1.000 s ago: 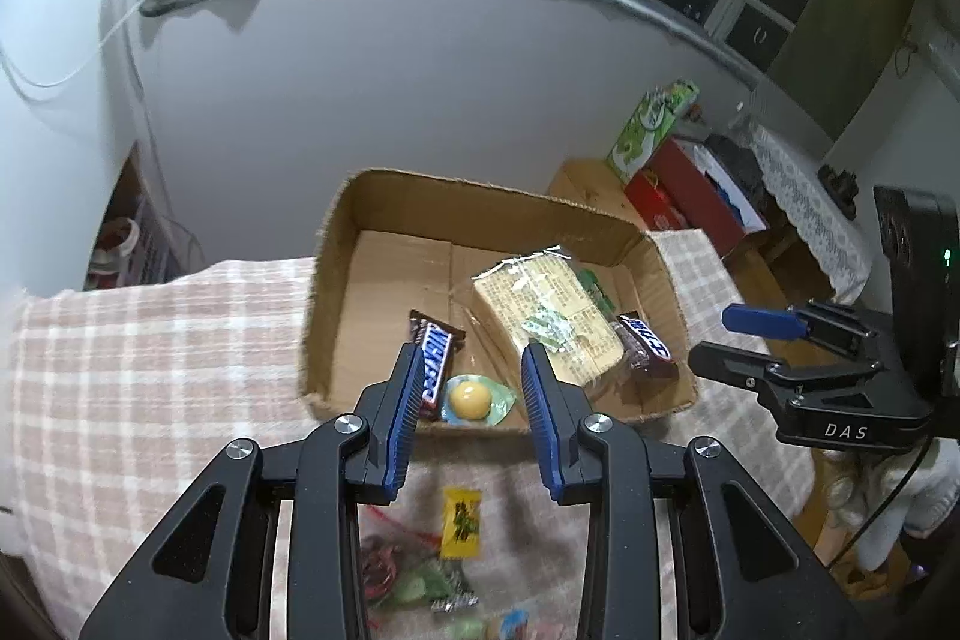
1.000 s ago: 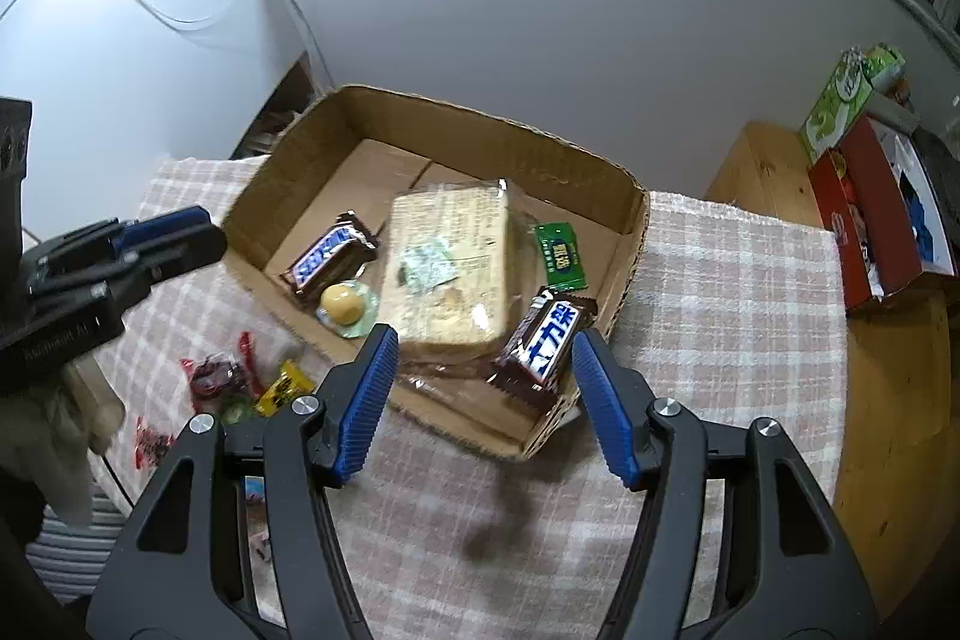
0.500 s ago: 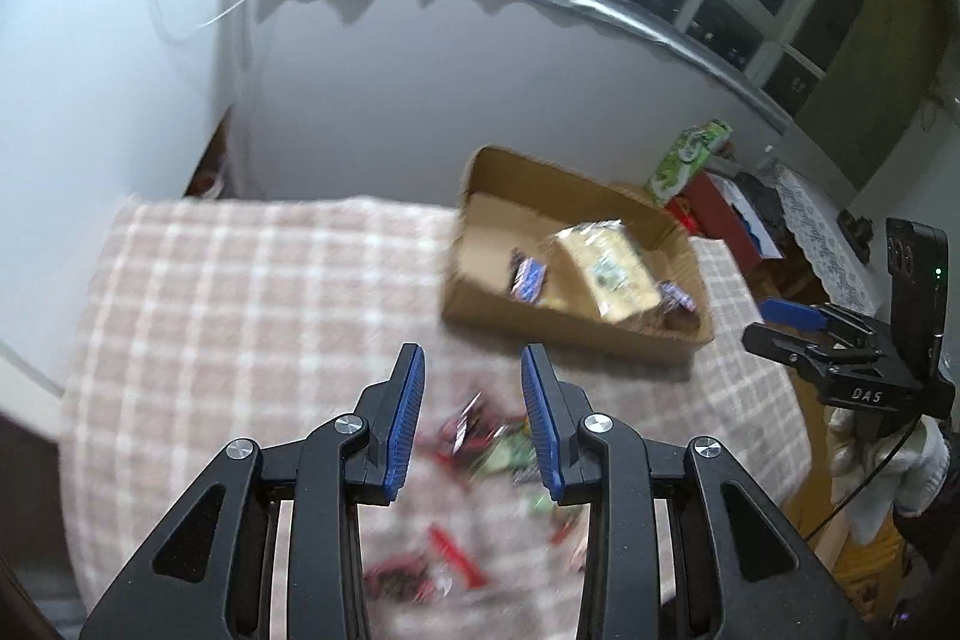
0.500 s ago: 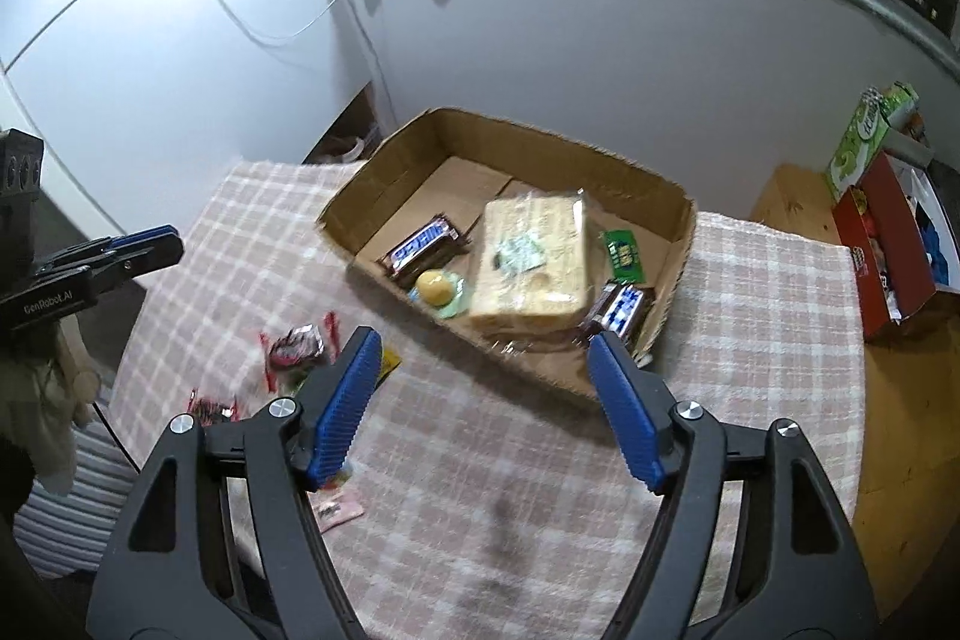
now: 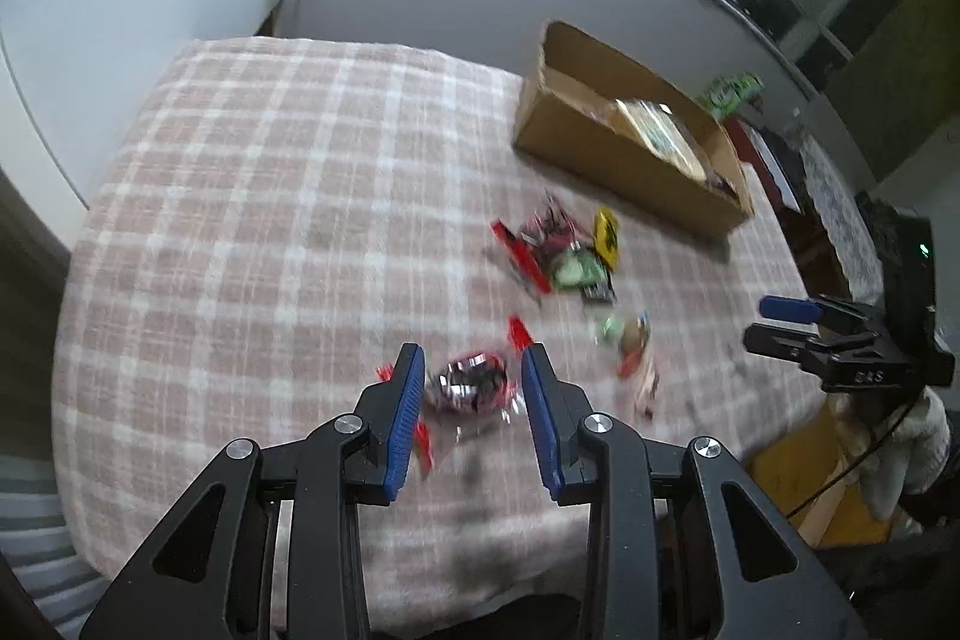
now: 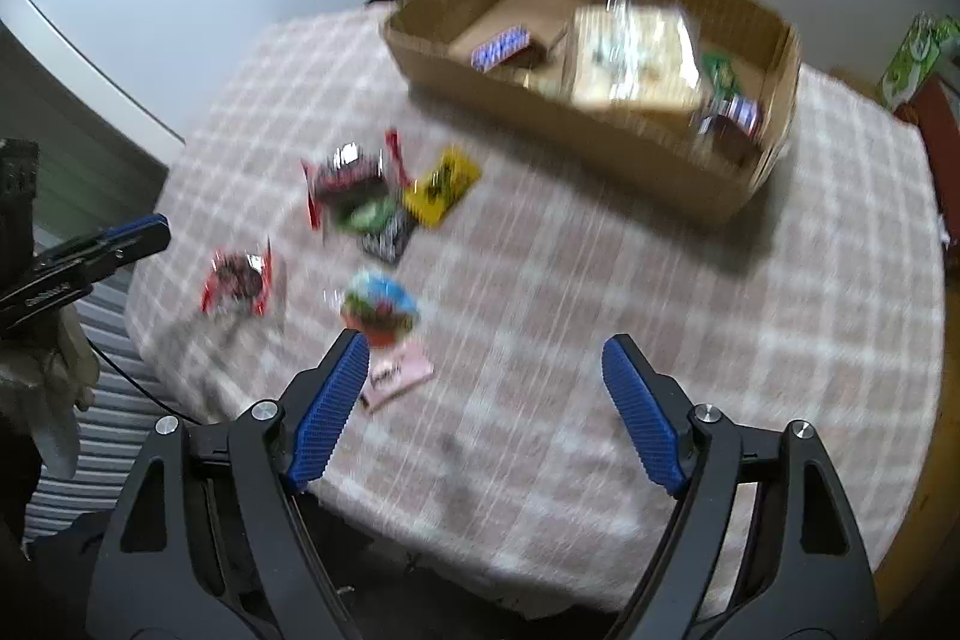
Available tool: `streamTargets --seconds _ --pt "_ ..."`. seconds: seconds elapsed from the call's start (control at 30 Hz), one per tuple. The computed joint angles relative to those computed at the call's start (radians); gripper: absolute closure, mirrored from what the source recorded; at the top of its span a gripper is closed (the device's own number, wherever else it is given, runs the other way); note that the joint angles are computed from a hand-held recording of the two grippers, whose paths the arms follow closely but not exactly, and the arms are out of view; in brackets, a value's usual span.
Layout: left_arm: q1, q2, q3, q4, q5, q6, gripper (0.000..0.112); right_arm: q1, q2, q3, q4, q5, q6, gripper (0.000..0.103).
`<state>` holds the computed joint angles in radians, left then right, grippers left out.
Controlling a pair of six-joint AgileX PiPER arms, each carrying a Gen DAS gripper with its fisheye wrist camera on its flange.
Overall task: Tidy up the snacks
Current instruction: 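Grasp the red-wrapped candy bag with the left gripper while the right grasps the pink packet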
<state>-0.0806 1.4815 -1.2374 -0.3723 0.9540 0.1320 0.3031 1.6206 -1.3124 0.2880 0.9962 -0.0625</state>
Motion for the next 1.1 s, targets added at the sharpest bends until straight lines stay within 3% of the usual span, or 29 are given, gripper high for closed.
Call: streamTargets --seconds 0.27,0.5,0.7,0.97,1.07,1.1 --pt "-0.104 0.029 0.026 0.167 0.003 0.061 0.08 0.052 0.04 0.03 0.003 0.002 0.095 0.029" --pt "-0.153 0.082 0.037 0.279 -0.044 0.051 0.08 0.087 0.101 -0.004 0.023 0.025 0.129 0.037" --pt "-0.163 0.106 0.041 0.28 -0.077 0.022 0.08 0.144 0.162 -0.057 -0.014 0.033 0.188 0.039" --pt "-0.163 0.118 0.023 0.234 -0.1 -0.005 0.08 0.273 0.238 -0.159 -0.21 0.06 0.269 0.04" --pt "-0.167 0.13 0.006 0.238 -0.093 0.013 0.078 0.31 0.24 -0.159 -0.282 0.07 0.26 0.053" --pt "-0.169 0.138 -0.003 0.24 -0.09 0.02 0.069 0.307 0.237 -0.156 -0.28 0.07 0.245 0.056"
